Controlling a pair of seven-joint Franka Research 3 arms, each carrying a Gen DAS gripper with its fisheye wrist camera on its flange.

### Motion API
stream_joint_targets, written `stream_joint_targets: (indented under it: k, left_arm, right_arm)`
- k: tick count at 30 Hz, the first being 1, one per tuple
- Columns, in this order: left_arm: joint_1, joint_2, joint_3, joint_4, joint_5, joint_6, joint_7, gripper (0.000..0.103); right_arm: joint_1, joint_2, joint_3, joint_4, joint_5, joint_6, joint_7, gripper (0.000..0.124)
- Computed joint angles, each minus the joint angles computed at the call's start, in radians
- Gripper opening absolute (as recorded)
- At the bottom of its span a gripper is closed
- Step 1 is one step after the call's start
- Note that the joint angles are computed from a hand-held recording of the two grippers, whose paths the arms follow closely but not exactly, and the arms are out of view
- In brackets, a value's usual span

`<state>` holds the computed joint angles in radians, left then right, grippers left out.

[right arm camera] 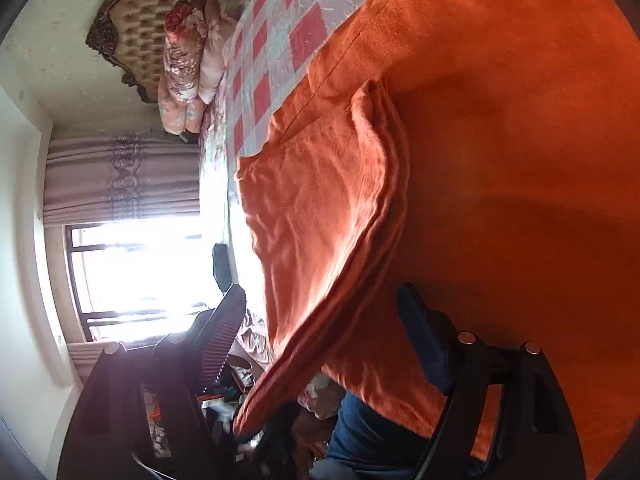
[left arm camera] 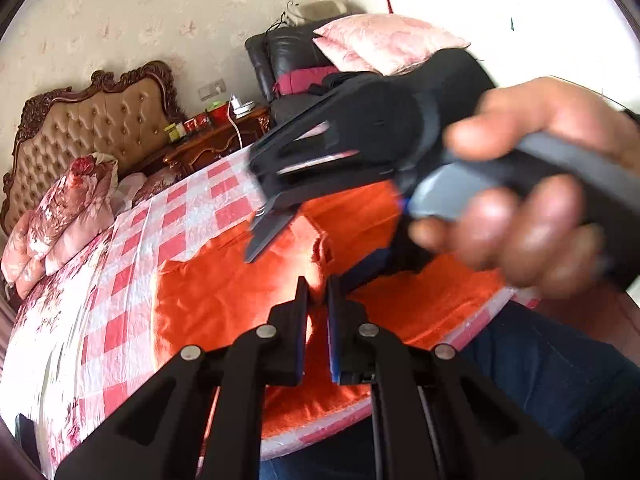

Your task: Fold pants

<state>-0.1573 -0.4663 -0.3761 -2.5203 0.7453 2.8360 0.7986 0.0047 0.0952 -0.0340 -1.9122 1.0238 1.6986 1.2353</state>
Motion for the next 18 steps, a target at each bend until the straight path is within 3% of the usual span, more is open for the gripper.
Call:
stream_joint_targets:
  k: [1,3,4,5,6,7,10,14,18]
  left_arm:
    - [0.004,0.004,-0.005,0.000,0.007,0.006,-0.004,0.009]
    - [0.015,0.012,-0.017,-0.008,0.036,0.034,-0.018,0.014]
    - [0.012,0.008,-0.011,-0.020,0.041,0.056,-0.018,0.028]
    - [0.026,-0.007,-0.019,-0.034,0.050,0.067,-0.042,0.059]
    - [0.050,-0.027,-0.029,-0.053,0.061,0.086,-0.083,0.070]
    - [0.058,-0.053,-0.023,-0.080,0.049,0.101,-0.116,0.073]
    - [0.011,-0.146,0.069,-0.182,-0.096,0.035,-0.147,0.073]
    - [0.008,-0.278,0.147,-0.284,-0.229,-0.005,-0.175,0.067]
    - [0.026,-0.284,0.166,-0.282,-0.274,0.018,-0.126,0.065]
  right_arm:
    - [0.003,-0.002,0.003,-0.003,0.018,0.026,-0.022,0.036]
    - [0.017,-0.013,0.009,0.002,-0.022,0.079,-0.047,0.008]
    - [0.021,-0.022,0.010,-0.002,-0.031,0.097,-0.059,0.008]
    - [0.023,-0.027,0.010,-0.007,-0.036,0.105,-0.068,0.008]
    - [0.026,-0.038,0.009,-0.013,-0.045,0.117,-0.076,0.008]
    - [0.027,-0.044,0.008,-0.017,-0.047,0.123,-0.080,0.008]
    - [0.033,-0.058,0.004,-0.018,-0.071,0.148,-0.102,0.008]
    - [0.046,-0.093,0.004,-0.018,-0.180,0.220,-0.114,0.008]
    - [0.065,-0.180,0.007,-0.063,-0.333,0.328,-0.131,0.008]
